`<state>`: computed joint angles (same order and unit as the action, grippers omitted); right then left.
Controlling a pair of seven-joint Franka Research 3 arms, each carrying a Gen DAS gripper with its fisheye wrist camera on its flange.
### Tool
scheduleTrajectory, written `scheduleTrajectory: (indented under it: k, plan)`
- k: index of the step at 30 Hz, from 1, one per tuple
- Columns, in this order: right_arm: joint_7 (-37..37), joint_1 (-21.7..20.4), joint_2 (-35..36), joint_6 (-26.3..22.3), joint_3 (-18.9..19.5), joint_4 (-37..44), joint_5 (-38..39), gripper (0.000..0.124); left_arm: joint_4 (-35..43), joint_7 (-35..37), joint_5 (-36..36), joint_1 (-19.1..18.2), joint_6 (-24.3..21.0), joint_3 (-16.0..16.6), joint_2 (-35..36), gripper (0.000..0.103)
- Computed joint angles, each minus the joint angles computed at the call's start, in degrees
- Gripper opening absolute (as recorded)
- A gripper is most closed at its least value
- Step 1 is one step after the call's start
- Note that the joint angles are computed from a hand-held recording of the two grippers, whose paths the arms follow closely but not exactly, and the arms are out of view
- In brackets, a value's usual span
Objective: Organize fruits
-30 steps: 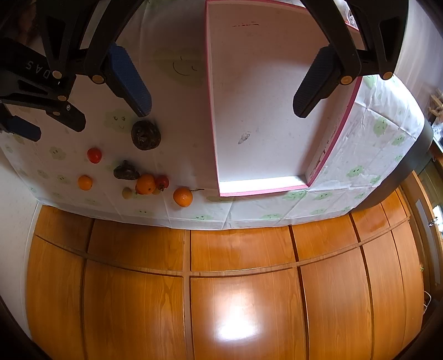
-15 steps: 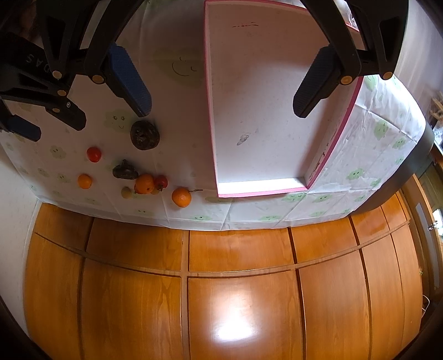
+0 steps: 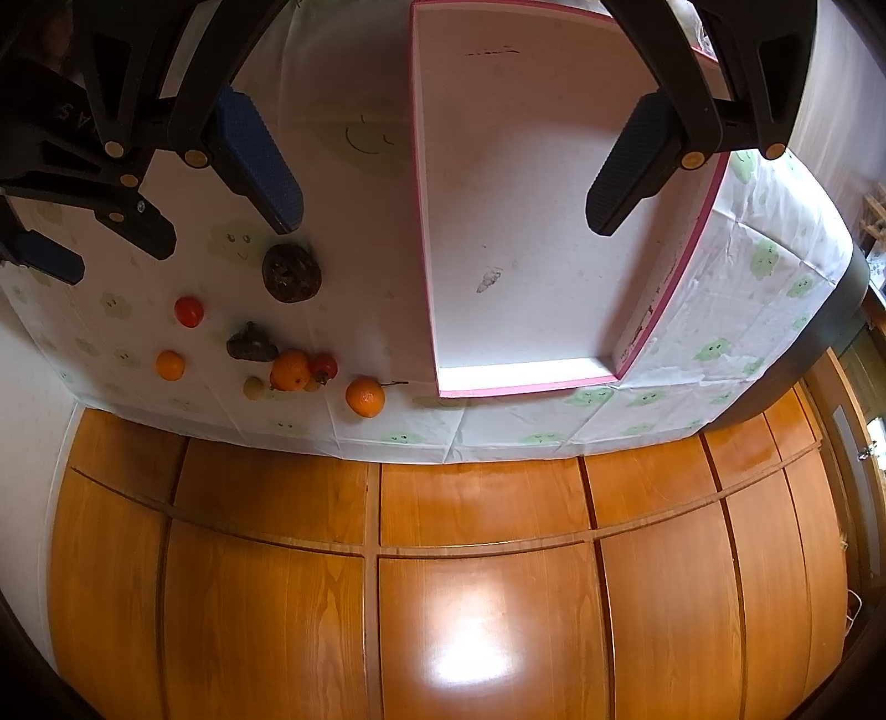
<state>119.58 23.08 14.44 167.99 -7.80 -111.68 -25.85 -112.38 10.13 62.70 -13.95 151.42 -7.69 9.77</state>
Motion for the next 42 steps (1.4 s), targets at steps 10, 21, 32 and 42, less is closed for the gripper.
scheduleTrajectory:
  k: [10, 21, 32, 42]
  plan:
    - [0.4, 0.2, 0.3, 0.2, -0.4, 0.1, -0.5, 0.089, 0.4, 0.5, -0.6, -0.2, -0.2, 0.0, 0.5, 0.103]
    - [-1.7, -0.3, 0.7, 0.5, -0.1, 0.2, 2.6, 0.089, 1.0, 0.9, -0.2, -0.7, -1.8, 0.1, 0.7, 0.103]
    - [-1.2, 0.2, 1.1, 1.2, -1.2, 0.6, 2.4, 0.089, 1.5, 1.8, -0.5, -0.6, -1.8, 0.1, 1.0, 0.103]
    - [0.9, 0.7, 1.0, 4.1, -3.4, 0.6, 0.6, 0.089, 2.7, 3.5, -1.2, -1.1, -2.4, 0.1, 1.8, 0.103]
